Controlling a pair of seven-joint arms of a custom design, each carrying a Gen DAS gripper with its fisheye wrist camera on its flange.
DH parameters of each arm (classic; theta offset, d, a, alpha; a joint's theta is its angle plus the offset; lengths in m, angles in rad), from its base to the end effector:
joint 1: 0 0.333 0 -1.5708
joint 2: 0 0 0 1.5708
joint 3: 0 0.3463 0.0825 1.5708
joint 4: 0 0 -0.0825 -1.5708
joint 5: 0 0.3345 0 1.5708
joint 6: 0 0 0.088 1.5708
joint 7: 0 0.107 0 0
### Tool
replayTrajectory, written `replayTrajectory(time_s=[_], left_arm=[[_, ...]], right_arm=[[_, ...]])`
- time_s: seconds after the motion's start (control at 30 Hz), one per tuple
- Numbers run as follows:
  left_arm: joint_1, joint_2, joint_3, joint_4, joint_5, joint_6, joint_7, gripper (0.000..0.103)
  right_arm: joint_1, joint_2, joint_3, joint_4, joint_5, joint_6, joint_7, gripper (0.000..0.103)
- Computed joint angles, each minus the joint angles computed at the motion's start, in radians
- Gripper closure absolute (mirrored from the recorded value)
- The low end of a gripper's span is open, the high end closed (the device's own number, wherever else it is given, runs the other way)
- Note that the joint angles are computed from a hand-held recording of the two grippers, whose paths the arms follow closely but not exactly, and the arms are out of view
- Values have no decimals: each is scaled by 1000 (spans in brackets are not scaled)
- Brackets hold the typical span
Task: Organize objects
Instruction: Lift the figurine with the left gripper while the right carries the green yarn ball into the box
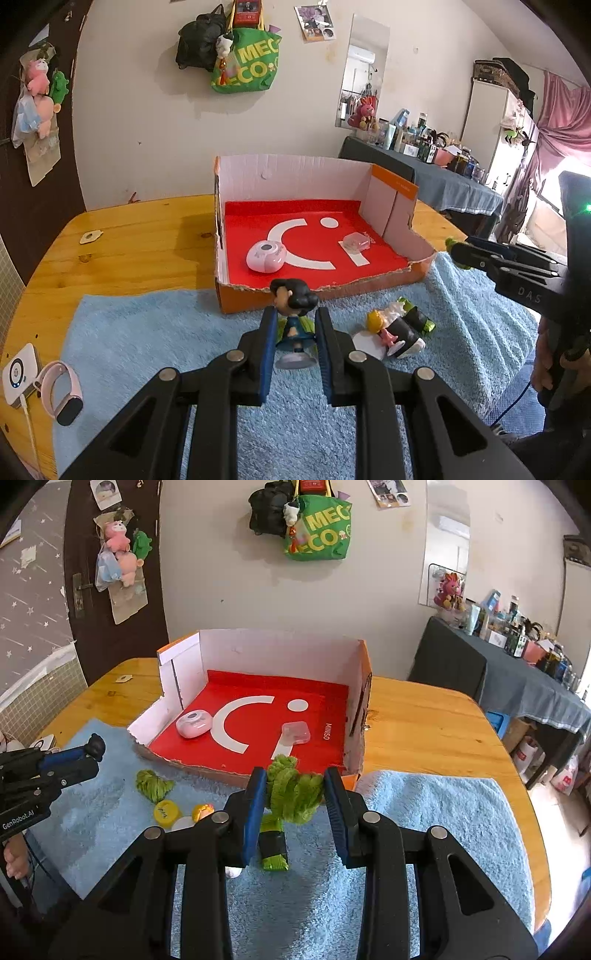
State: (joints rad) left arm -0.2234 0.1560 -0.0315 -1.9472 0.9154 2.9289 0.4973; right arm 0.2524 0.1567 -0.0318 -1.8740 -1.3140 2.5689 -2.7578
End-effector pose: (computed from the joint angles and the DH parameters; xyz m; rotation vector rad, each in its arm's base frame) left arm 0.5597 -0.1965 0.5346 -1.6834 1.6848 -0.8689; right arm 0.5789 0.1469 0.5302 -0.8970 2.0672 -0.9759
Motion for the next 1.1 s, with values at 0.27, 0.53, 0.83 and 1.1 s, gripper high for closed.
replayTrajectory(time_s=[0.27,0.53,0.83,1.1], left_arm=[[15,35,-14,77,-88,14,126,82],[81,184,-133,264,-498,-68,576,82],[46,354,-133,518,-702,-261,830,82],[9,474,-88,710,-833,-439,976,82]], right_arm=[[-29,17,-17,39,15,68,-53,73],[-83,117,-50,144,220,238,-299,73],[-158,213,2,215,604,304,-703,73],[-228,270,93,256,909,266,-1009,73]])
